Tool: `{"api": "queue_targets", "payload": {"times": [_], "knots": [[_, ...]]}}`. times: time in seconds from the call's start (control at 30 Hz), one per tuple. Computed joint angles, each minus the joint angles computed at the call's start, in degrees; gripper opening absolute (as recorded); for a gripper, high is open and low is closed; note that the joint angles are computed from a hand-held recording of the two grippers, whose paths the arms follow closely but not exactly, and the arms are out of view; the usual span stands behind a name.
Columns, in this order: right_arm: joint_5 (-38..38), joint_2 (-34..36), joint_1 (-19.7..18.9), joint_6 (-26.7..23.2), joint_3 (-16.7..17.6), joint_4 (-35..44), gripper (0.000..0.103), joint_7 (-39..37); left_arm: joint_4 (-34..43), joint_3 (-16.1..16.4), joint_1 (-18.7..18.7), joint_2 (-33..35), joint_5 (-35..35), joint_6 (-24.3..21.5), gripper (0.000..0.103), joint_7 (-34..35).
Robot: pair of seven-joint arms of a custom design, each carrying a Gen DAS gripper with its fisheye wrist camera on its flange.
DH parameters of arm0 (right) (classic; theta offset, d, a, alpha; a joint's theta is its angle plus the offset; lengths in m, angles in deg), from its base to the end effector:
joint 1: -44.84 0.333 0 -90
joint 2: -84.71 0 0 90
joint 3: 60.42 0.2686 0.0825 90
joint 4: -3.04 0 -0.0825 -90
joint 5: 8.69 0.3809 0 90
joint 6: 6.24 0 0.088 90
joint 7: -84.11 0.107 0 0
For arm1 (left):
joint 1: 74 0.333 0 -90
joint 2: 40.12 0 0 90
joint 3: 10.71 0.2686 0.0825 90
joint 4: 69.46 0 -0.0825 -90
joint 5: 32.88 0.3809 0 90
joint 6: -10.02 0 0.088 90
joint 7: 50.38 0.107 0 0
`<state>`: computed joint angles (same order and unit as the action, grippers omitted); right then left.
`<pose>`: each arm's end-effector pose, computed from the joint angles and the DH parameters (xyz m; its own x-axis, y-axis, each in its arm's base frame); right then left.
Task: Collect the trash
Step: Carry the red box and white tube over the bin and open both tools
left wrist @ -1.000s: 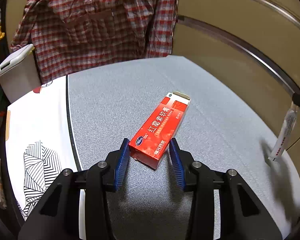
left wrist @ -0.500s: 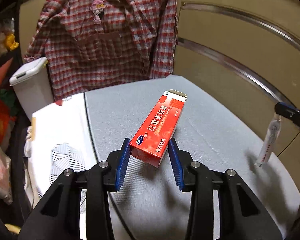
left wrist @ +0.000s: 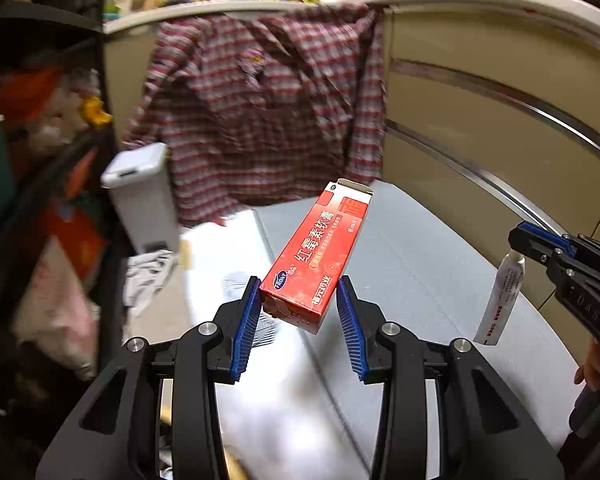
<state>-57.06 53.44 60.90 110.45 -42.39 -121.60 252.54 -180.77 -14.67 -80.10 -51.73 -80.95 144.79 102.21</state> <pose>0.3787 0.2369 0.6141 -0.5078 -0.8615 0.0040 -0.4432 0.2573 -0.8587 0.5398 -0.1093 0.5970 -0.7583 -0.6516 0.0215 -0.4003 0.4392 -0.8043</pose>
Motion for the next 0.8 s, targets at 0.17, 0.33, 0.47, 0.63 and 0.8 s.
{"api": "queue_targets", "payload": {"times": [0.17, 0.33, 0.47, 0.63, 0.8], "knots": [[-1.6, 5.3, 0.8, 0.1, 2.4, 7.2, 0.012, 0.4, -1.2, 2.5, 1.9, -4.2, 0.7, -0.4, 0.038, -0.9], [-4.0, 12.0, 3.3, -0.1, 3.7, 14.6, 0.012, 0.8, -2.8, 4.6, 3.7, -7.7, 2.5, -0.4, 0.038, -1.7], [-5.1, 18.0, 6.5, -0.1, 3.2, 20.2, 0.012, 0.9, -4.4, 6.2, 5.5, -9.7, 4.4, -0.1, 0.038, -2.9], [-6.1, 26.0, 10.7, 0.5, 1.6, 27.8, 0.012, 0.8, -5.6, 7.2, 7.9, -10.0, 8.0, 1.6, 0.038, -5.5], [-6.5, 33.9, 15.1, 0.9, -0.6, 35.4, 0.012, -0.8, -5.4, 8.5, 10.3, -8.6, 10.0, 3.1, 0.038, -7.8]]}}
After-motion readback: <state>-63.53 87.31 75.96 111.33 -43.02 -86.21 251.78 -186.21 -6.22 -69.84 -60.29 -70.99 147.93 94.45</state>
